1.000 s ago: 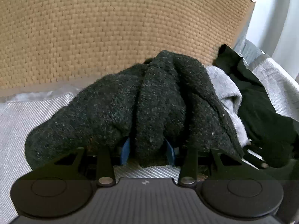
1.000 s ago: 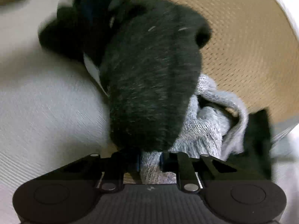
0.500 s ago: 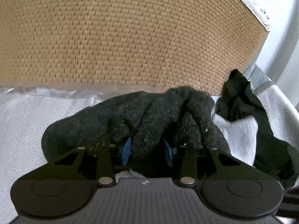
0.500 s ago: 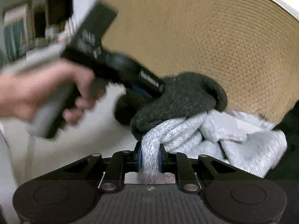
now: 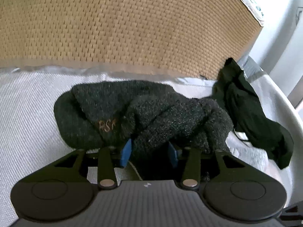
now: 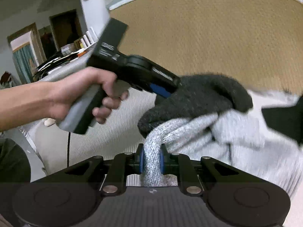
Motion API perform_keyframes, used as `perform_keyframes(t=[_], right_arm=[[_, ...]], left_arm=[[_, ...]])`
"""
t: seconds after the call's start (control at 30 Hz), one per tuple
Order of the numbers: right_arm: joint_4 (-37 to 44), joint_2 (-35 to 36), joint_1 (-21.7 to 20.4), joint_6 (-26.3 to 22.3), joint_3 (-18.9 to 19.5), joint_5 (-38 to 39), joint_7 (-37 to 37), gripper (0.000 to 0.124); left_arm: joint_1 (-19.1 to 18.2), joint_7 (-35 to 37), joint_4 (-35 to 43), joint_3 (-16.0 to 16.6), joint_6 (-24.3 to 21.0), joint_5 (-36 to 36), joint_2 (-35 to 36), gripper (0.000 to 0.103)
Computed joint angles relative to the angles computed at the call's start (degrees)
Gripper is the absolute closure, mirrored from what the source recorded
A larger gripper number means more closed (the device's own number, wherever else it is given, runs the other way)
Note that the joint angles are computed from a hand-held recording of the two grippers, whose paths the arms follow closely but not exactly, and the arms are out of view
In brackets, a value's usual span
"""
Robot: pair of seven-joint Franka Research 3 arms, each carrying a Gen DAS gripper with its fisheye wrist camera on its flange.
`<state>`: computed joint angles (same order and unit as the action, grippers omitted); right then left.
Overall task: Fold clothes
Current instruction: 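Hold the dark green sweater with the left gripper while the right gripper grasps the grey sweater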
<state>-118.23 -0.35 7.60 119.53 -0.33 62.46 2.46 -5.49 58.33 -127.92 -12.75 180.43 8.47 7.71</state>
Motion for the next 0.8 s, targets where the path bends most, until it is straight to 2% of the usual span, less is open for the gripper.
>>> perform_keyframes(t=[0.1, 0.17, 0.2, 0.23, 0.27, 0.3, 0.33, 0.37, 0.4, 0.43, 0.47, 0.53, 0.57, 0.7, 0.77, 0.8], right_arm=[[-3.0, -2.1, -0.3, -1.5, -0.3, 0.1, -0.7, 0.106], [-4.5, -3.7, 0.3, -2.0, -0.8, -0.2, -2.4, 0.107], [-4.6, -4.0, 0.5, -2.7, -0.9, -0.2, -3.1, 0.115], [-5.5, -5.0, 1.6, -1.1, -1.3, 0.5, -4.0, 0.116], [-8.0, -7.1, 1.5, 3.7, 0.2, 2.6, -6.0, 0.124], [-10.9, -9.2, 2.8, 11.5, 1.4, 5.0, -8.5, 0.123], [-12.4, -10.0, 2.5, 17.2, 3.4, 7.0, -11.9, 0.123], [-12.8, -10.0, 3.3, 19.7, 3.4, 7.7, -13.1, 0.123], [-12.1, -9.3, 5.1, 19.0, 1.4, 6.7, -10.5, 0.123], [-11.2, -8.5, 5.7, 16.2, -0.5, 6.3, -8.5, 0.122], [-11.2, -8.3, 5.3, 16.6, -0.5, 6.4, -7.8, 0.12], [-11.6, -7.8, 5.5, 20.4, -0.3, 7.3, -8.2, 0.119], [-11.3, -7.1, 5.4, 20.5, -0.8, 7.7, -8.2, 0.118], [-10.0, -4.5, 3.0, 14.2, -2.5, 8.2, -1.1, 0.113], [-11.3, -4.7, 2.1, 13.6, -2.3, 10.1, -2.3, 0.108], [-12.4, -5.1, 1.8, 14.6, -1.8, 11.7, -5.0, 0.107]], left_arm=[[2.3, 3.7, -1.2, -3.0, -1.2, -3.6, -1.2, 0.057], [4.1, 9.2, -2.5, -5.4, -2.0, -8.7, -2.5, 0.057], [4.5, 12.0, -3.2, -6.0, -2.2, -11.3, -3.3, 0.057], [4.8, 15.1, -4.1, -6.7, -2.1, -14.4, -4.1, 0.057], [5.0, 18.5, -5.0, -7.3, -1.8, -17.9, -5.0, 0.055], [4.5, 19.6, -5.9, -7.0, -1.9, -19.3, -5.9, 0.054], [3.8, 18.7, -6.8, -6.1, -2.1, -18.6, -6.8, 0.051], [3.0, 18.1, -7.6, -5.4, -2.1, -18.1, -7.6, 0.051], [2.3, 17.9, -8.5, -4.7, -2.0, -17.7, -8.4, 0.051], [1.5, 18.1, -9.3, -4.2, -1.5, -17.7, -9.0, 0.051], [0.5, 18.6, -10.0, -3.6, -0.8, -18.0, -9.6, 0.049], [-0.6, 17.4, -10.2, -2.8, -1.1, -15.6, -9.8, 0.044], [-1.1, 16.6, -10.1, -2.4, -1.5, -14.1, -9.8, 0.042], [-2.0, 8.3, -7.9, -1.3, -5.5, -1.8, -9.1, 0.041], [-2.6, 3.2, -7.0, -0.5, -5.5, 5.2, -8.8, 0.04], [-3.3, 4.1, -6.7, -0.1, -5.3, 4.5, -8.7, 0.04]])
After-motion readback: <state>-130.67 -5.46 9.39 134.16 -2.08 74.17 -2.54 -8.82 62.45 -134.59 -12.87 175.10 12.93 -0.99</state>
